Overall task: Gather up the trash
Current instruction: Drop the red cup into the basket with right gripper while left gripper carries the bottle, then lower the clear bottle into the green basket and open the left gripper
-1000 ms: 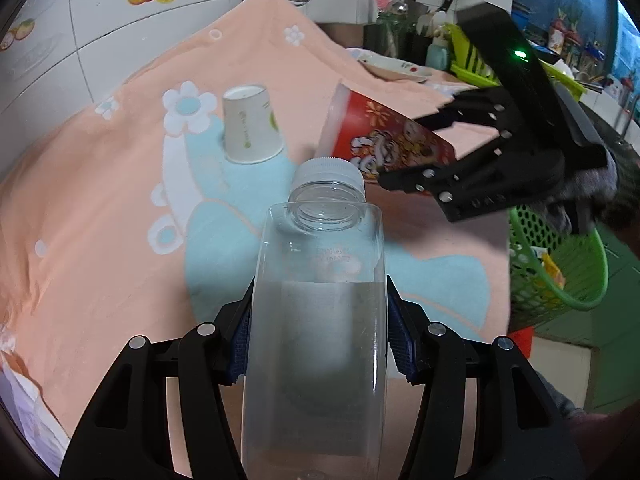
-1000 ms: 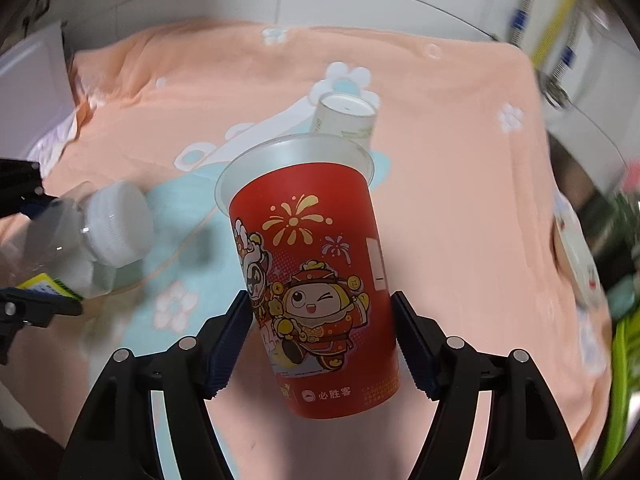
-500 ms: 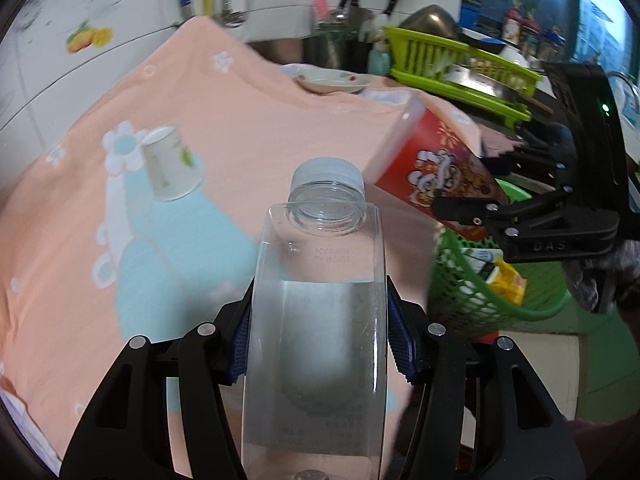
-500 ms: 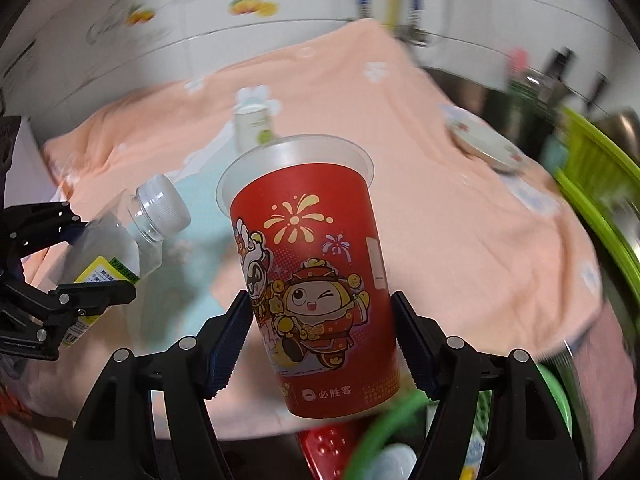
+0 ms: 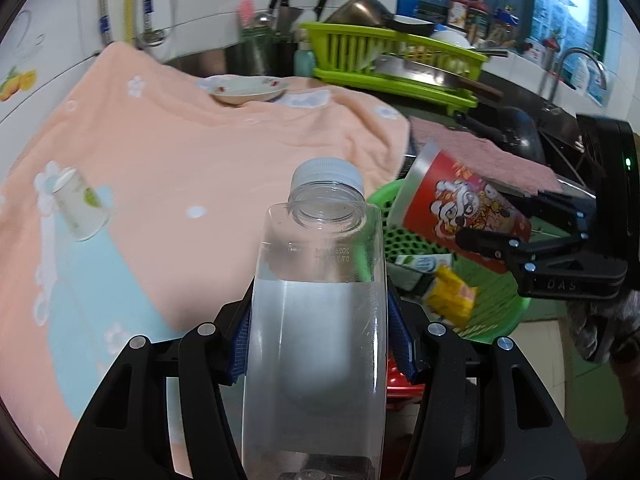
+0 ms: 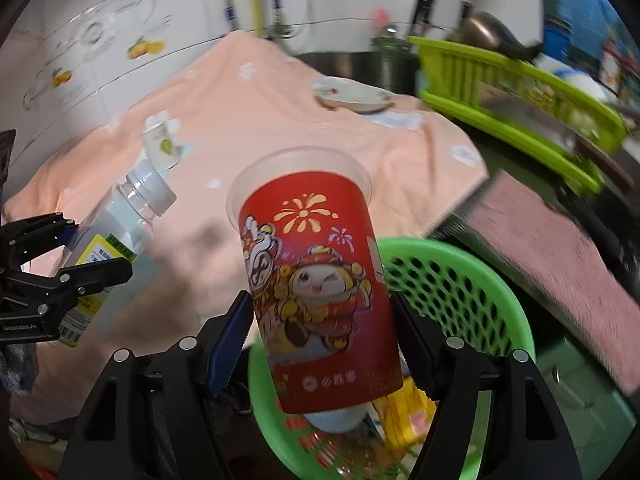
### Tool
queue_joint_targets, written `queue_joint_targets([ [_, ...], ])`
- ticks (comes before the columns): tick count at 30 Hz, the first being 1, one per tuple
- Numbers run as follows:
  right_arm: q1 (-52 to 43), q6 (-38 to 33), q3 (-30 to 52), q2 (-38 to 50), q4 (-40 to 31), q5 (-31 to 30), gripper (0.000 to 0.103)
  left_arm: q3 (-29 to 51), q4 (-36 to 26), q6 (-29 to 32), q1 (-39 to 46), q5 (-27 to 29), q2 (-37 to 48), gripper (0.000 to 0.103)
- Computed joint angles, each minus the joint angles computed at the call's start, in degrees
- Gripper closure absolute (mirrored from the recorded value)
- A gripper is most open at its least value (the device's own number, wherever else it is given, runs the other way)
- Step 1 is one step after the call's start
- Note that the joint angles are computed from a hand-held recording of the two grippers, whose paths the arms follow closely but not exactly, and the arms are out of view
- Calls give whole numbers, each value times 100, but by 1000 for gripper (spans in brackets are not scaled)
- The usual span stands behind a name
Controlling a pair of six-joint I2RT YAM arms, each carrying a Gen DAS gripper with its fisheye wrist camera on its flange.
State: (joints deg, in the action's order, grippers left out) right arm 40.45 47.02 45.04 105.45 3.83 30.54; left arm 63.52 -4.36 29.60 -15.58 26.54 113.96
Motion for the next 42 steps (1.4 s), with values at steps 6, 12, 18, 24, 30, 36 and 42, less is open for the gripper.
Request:
queue_joint_targets([
  [6, 165, 829, -779, -420, -6, 234, 39, -149, 161, -104, -413, -93, -47, 47],
  [12, 189, 1271, -1215, -402, 258, 197, 40, -134, 189, -239, -735, -179, 4, 47],
  [18, 113, 1403, -1459, -672, 215, 279, 39, 40, 134, -372, -899, -211, 90, 47],
  [24, 79, 1507, -1562, -817, 58, 360, 39, 169, 95, -436, -997, -178, 160, 47],
  [30, 155, 1517, -1496, -773, -44, 441, 39, 247, 139, -560, -1091, -150, 155, 47],
  [36, 172, 1515, -1515, -724, 7, 448, 39, 269, 284, -700, -1177, -226, 168, 47],
  [42, 257, 1603, -1503, -812, -140, 571, 36, 342, 362, -863, -1235, -185, 238, 47],
])
